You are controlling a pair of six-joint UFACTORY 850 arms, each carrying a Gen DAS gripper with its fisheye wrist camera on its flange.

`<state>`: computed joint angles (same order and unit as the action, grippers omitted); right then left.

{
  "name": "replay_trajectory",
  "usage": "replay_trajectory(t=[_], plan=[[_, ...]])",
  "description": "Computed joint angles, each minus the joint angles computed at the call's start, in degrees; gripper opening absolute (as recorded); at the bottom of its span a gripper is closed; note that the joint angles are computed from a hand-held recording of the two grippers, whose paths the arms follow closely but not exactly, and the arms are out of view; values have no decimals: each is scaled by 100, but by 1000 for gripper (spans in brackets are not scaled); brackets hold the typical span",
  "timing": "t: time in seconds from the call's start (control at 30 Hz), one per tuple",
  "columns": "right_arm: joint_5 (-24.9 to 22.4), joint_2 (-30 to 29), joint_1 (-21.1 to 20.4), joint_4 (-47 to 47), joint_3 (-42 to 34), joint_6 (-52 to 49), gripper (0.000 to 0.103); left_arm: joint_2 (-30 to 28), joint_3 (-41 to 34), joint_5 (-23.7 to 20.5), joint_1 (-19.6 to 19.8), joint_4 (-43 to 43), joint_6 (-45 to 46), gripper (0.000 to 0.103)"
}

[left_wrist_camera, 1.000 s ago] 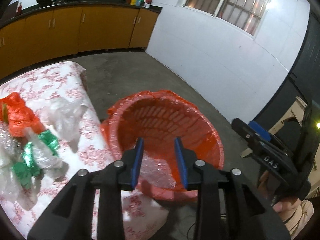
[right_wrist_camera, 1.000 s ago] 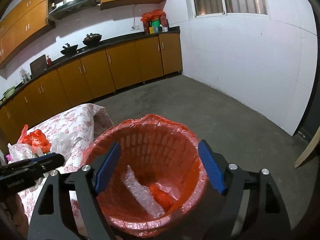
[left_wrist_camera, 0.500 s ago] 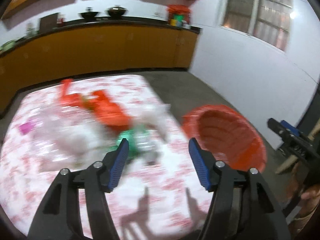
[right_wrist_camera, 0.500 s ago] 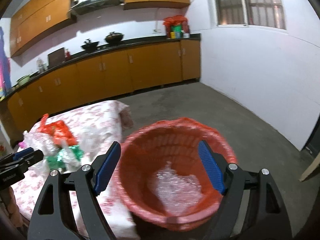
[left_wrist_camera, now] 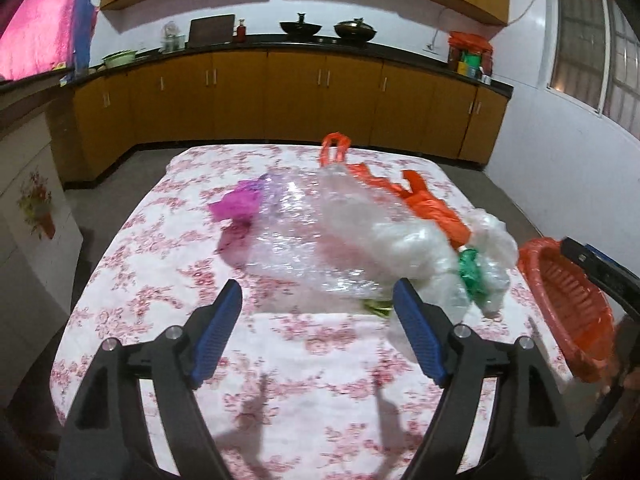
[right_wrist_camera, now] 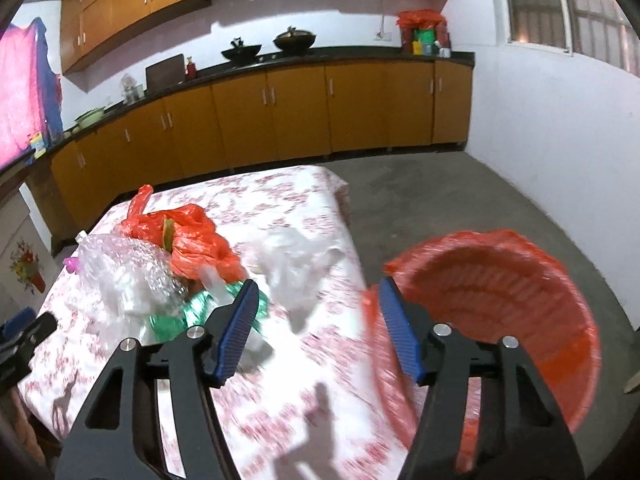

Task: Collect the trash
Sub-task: 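Grasp a clear plastic bag with the right tool while the left tool grasps bubble wrap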

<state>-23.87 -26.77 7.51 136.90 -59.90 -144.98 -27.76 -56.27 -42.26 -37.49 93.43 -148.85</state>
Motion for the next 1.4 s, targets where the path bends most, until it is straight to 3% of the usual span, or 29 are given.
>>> replay_trajectory(t=[0.27, 0.4, 0.47, 0.53, 0.7, 0.9, 1.2, 1.27, 1.4], plan=[[656, -784, 403, -388, -896, 338, 50, 1, 121, 240, 170, 448, -506, 77], [908, -1068, 421, -1467, -1223, 1449, 38, -36, 102, 379, 212, 766, -707, 77], [942, -1136, 413, -2058, -1299, 2009, 17, -59, 83, 431, 225, 919, -806, 77], [893, -1136, 396, -2211, -1279, 2158, 8, -87, 37, 499, 226, 1074, -913, 77], [514, -870, 250, -1524, -935, 1562, 5, -216, -174, 636, 189, 1275, -923, 75], [269, -465, 62, -754, -477, 753, 5, -508, -662, 969, 154, 1249, -638, 62], [203, -226, -254, -844, -213, 786, 5, -970, -1347, 1511, 215, 488, 250, 37], [214, -222, -265, -822, -201, 786, 5, -1028, -1401, 1597, 216, 438, 312, 19], [154, -159, -300, -827, -101, 797, 5, -1013, -1330, 1638, 239, 831, -57, 7]])
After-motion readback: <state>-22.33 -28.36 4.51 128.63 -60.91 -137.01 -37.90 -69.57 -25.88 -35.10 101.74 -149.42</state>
